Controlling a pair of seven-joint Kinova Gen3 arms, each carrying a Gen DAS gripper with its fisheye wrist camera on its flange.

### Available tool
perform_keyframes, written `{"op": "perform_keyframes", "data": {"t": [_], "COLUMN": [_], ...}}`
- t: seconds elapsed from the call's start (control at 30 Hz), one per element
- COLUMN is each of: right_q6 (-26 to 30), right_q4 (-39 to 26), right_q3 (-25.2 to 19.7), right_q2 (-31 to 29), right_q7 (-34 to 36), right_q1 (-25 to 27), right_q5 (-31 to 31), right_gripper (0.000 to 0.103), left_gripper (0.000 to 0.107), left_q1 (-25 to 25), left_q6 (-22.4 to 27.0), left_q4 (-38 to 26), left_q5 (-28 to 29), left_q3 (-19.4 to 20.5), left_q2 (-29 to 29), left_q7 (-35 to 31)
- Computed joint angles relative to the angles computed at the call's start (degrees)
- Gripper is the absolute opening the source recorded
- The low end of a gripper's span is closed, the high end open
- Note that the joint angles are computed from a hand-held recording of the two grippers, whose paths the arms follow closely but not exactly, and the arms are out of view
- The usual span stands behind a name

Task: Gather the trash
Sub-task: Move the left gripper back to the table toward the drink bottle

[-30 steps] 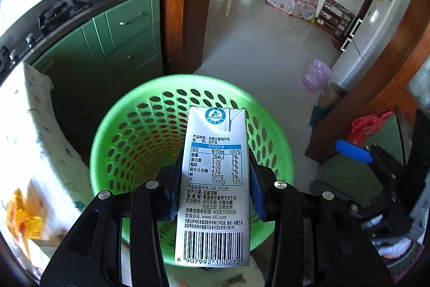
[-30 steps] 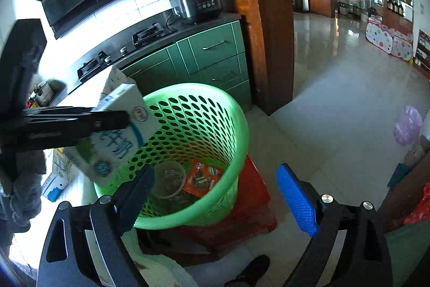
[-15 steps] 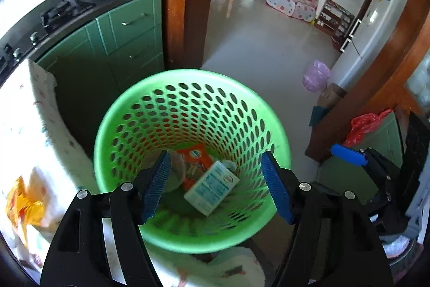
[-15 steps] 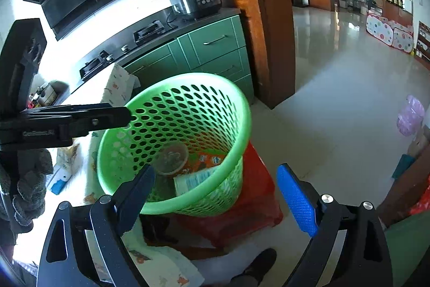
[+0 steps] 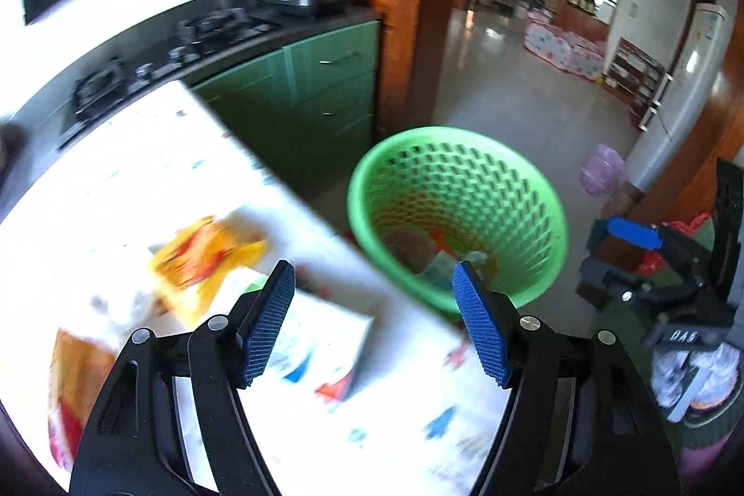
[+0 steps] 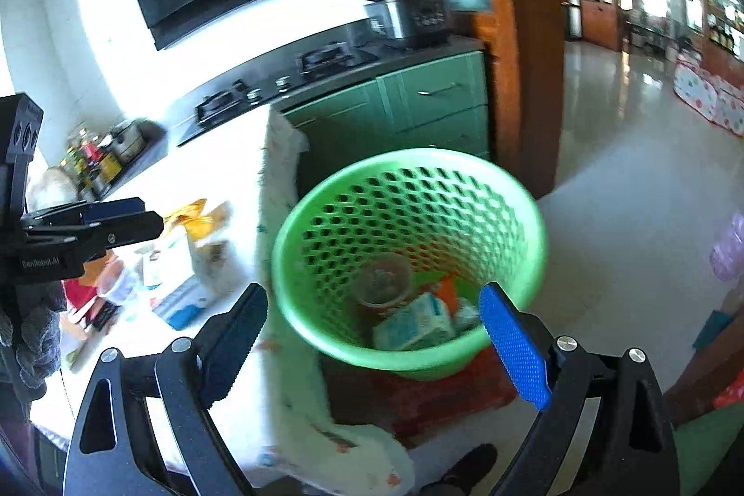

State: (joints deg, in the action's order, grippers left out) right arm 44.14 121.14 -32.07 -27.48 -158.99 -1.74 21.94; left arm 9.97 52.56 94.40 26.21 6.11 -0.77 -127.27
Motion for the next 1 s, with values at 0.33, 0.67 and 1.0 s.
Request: {"op": "perform_keyframes", "data": {"t": [0.33, 0.67, 1.0], "right_q6": [-0.02, 3.59, 6.59], "right_q4": [-7.69, -16.24, -22.06], "right_q3": [-7.08, -10.74, -7.27], "right_q2": [9.31, 20.61, 28.0], "right_q7": [-4.63, -9.13, -9.12], "right_q1": [-2.27, -9.4, -17.94], "right_q5": [7.06, 17.13, 21.18], "right_gripper": [0.089, 0.089, 0.089], "left_gripper": [0.08, 0.082, 0.083], "left_q1": [-9.12, -18.17, -21.91], "left_q6": [0.15, 5.13, 11.21], "left_q4": [2.27, -2.7, -8.13], "left_q5": [2.54, 2.25, -0.06], "left_q3": [-8.61, -10.2, -7.08], "left_q2": [-3.53, 2.67, 9.99], "left_q7": [-7.77, -10.78, -11.36]}}
